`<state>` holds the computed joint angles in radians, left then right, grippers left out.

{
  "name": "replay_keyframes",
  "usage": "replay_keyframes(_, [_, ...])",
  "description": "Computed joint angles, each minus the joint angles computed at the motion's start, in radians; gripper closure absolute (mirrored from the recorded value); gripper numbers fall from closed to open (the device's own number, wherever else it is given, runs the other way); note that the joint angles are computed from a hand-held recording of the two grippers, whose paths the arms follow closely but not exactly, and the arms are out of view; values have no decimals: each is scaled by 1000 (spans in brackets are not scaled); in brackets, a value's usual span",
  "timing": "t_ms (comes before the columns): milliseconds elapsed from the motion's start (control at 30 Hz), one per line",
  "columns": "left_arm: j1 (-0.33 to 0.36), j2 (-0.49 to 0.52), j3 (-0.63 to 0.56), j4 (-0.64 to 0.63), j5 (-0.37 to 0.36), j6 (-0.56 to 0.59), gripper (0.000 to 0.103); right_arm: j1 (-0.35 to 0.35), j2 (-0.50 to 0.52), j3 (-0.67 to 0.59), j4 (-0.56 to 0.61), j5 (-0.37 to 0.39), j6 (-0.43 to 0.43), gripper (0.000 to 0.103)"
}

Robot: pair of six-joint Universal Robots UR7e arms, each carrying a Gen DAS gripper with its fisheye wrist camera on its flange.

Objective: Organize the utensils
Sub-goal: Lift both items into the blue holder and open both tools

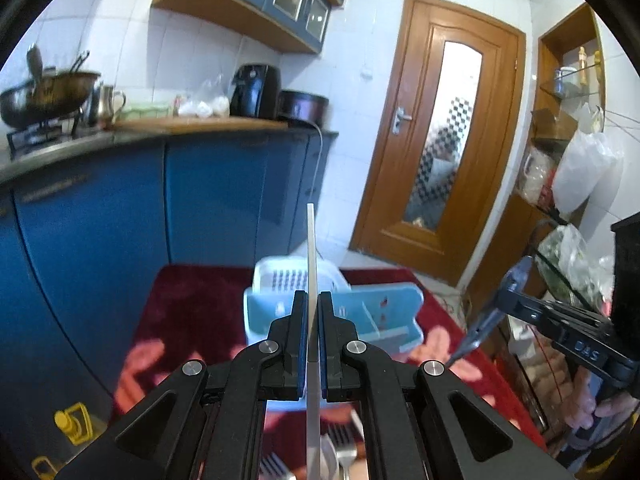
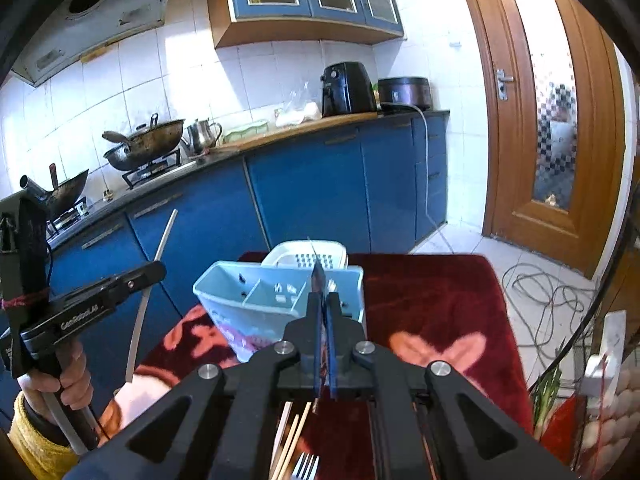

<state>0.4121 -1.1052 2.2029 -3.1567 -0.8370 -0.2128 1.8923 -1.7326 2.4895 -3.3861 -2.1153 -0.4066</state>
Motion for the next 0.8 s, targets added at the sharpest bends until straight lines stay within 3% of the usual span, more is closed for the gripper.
replay_keyframes(433, [76,161,-181,-237,13,192,99,90,76,-126,-72,-56,-95,99])
replay_keyframes(800, [159,349,-287,-451,45,288,99,60,221,-179,-233,-74,-225,99])
